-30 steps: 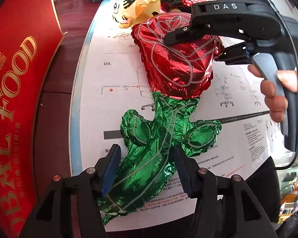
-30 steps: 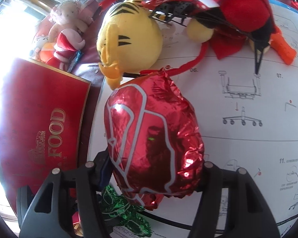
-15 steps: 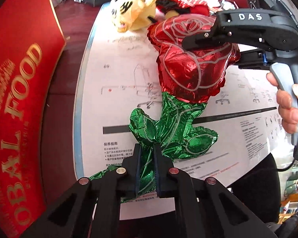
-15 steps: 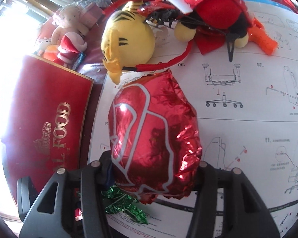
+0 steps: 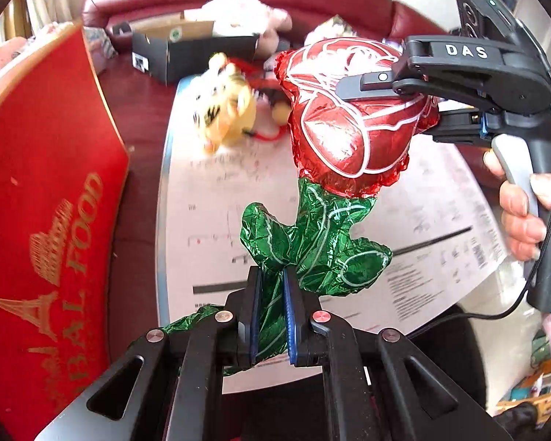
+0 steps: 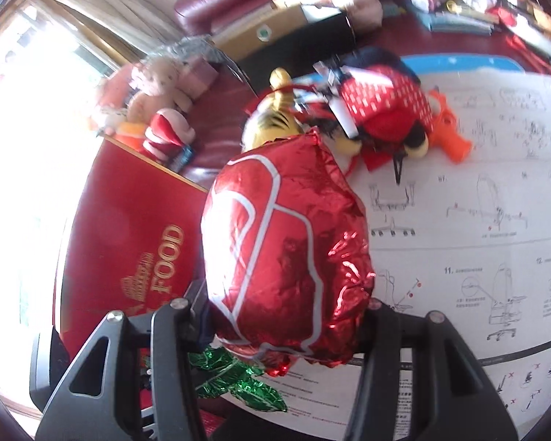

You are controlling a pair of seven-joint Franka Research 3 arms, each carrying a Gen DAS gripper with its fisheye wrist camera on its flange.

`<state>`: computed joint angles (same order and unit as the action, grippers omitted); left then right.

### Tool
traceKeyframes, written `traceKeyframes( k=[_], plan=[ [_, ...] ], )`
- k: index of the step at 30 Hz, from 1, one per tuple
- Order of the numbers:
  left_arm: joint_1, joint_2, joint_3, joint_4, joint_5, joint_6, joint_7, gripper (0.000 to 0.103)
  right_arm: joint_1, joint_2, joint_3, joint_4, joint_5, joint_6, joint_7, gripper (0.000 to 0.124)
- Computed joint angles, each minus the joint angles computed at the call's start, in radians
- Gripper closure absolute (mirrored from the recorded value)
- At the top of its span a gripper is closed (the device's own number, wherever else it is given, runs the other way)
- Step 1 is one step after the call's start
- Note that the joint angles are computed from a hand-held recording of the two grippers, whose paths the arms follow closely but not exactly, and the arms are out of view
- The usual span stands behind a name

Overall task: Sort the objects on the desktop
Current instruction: 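Lift the rose balloon and carry it over the red box with both tools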

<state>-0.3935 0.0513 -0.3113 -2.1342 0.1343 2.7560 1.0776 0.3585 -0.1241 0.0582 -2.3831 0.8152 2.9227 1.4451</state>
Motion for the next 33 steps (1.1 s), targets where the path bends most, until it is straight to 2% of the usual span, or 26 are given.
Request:
traceKeyframes(
  k=[7,12,15,21,23,28,33],
  plan=[
    [0.008,-0.188,0.022,-0.109,-0.011,0.052,-0.063,0.093,0.035,-0.116,0.026,0.002,-0.090,0.039,0.039,0.074],
    [0.023,-0.363,0.047,-0.224,-0.010,0.089,-0.129,0.093,0.101,-0.131,0.031,0.067,-0.114,0.041,0.020,0.074],
    [0.065,-0.461,0.042,-0.276,0.034,0.107,-0.199,0.093,0.137,-0.106,0.049,0.145,-0.139,0.032,0.004,0.074],
    [0.194,-0.636,-0.001,-0.366,0.153,0.114,-0.362,0.093,0.181,0.009,0.099,0.340,-0.191,0.000,-0.015,0.074],
    [0.216,-0.675,0.010,-0.387,0.175,0.097,-0.390,0.093,0.185,0.077,0.120,0.429,-0.233,-0.028,0.006,0.074],
    [0.233,-0.678,0.072,-0.399,0.193,0.064,-0.382,0.093,0.204,0.259,0.138,0.653,-0.414,-0.116,0.134,0.074],
    [0.210,-0.612,0.156,-0.388,0.145,0.060,-0.307,0.093,0.253,0.427,0.099,0.869,-0.601,-0.222,0.273,0.074]
  ],
)
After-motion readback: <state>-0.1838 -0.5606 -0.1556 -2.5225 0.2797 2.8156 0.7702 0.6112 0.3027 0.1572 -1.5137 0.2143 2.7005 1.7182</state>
